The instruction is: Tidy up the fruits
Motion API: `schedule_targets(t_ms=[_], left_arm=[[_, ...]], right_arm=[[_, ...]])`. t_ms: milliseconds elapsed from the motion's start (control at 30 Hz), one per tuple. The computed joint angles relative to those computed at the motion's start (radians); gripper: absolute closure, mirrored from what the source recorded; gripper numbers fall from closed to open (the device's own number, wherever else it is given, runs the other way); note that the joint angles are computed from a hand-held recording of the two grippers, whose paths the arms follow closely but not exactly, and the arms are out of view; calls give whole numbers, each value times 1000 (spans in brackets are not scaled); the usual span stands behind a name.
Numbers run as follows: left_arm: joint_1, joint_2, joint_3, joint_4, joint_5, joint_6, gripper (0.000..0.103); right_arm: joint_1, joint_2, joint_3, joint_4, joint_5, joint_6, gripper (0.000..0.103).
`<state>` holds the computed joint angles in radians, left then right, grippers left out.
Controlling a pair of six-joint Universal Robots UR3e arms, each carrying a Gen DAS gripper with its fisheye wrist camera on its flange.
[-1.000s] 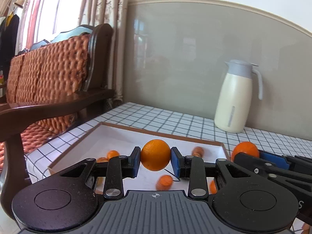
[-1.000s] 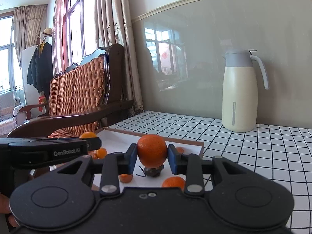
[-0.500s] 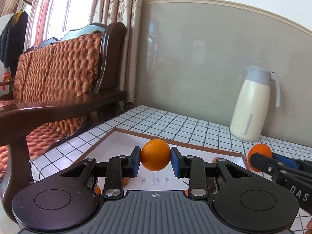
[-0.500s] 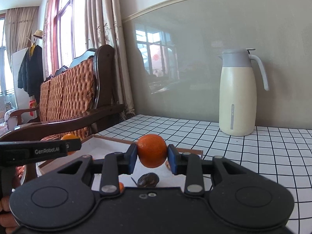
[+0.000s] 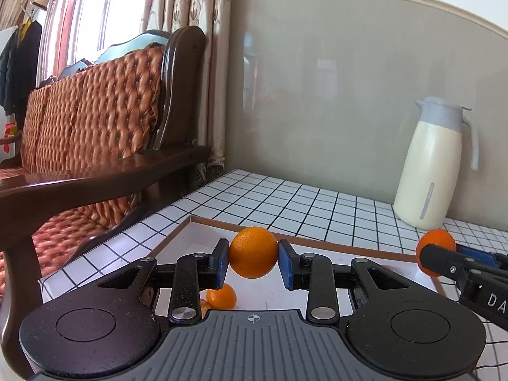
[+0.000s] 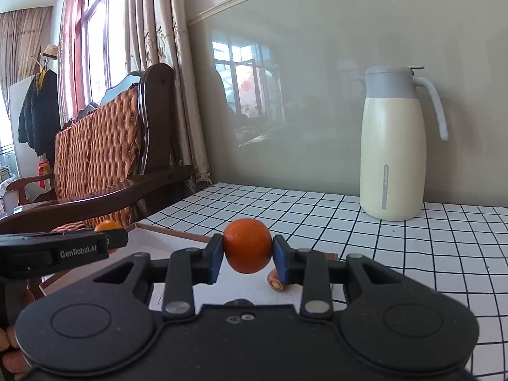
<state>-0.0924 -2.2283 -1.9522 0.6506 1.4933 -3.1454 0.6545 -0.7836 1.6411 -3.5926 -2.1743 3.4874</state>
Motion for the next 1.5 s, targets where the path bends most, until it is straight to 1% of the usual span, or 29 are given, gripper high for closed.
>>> schedule_targets(t_ms=[300,367,433,467,500,533,567,600,633,667,733,767,833,900,967,1133,1233,1300,1400,1433,1500], left_arm=[[18,-90,154,-100,3,2,70],[19,-111,193,-124,4,-1,70],[18,-133,240,-163,5,-4,69],[17,-144,270,-199,8,-1,69],[18,-143,292,-249,11,-11,65],[26,-130,293,-280,-2,-27,37],[31,-115,273,-263,-8,-49,4],[21,-111,248,-193,24,-65,0],[4,-110,222,-104,65,-53,0],[-1,-96,206,-86,67,-28,0],[-11,-55,168,-96,70,-6,0],[-15,-44,145,-80,78,-12,0],[-22,-13,99,-67,89,-17,0],[-32,22,61,-70,105,-8,0],[-45,67,6,-55,134,-2,0],[-32,236,-178,-55,129,9,0],[-30,376,-307,-71,119,12,0],[-25,501,-401,-94,101,12,0],[-35,692,-510,-166,95,20,0],[-33,769,-553,-195,79,29,0],[-45,913,-622,-264,85,43,0]], right_arm=[[-40,47,-82,100,35,40,78],[-50,49,-98,140,48,53,76],[-59,35,-122,235,65,74,70],[-53,30,-116,226,47,85,66],[-36,25,-102,182,0,96,48],[-13,31,-92,110,-61,90,29],[7,37,-93,63,-116,74,22],[19,33,-83,23,-139,48,19],[23,20,-63,-10,-142,32,20],[27,8,-42,-36,-144,27,19],[36,-10,-11,-80,-152,19,15],[39,-21,2,-85,-153,15,11],[40,-46,29,-79,-141,1,10],[39,-83,68,-74,-117,7,6],[51,-109,89,-68,-119,10,6],[96,-220,190,-29,-126,43,6],[140,-309,258,22,-138,88,6],[188,-371,298,76,-175,139,6],[278,-465,356,175,-244,241,6],[310,-486,364,219,-274,285,6],[379,-527,376,320,-329,375,6]])
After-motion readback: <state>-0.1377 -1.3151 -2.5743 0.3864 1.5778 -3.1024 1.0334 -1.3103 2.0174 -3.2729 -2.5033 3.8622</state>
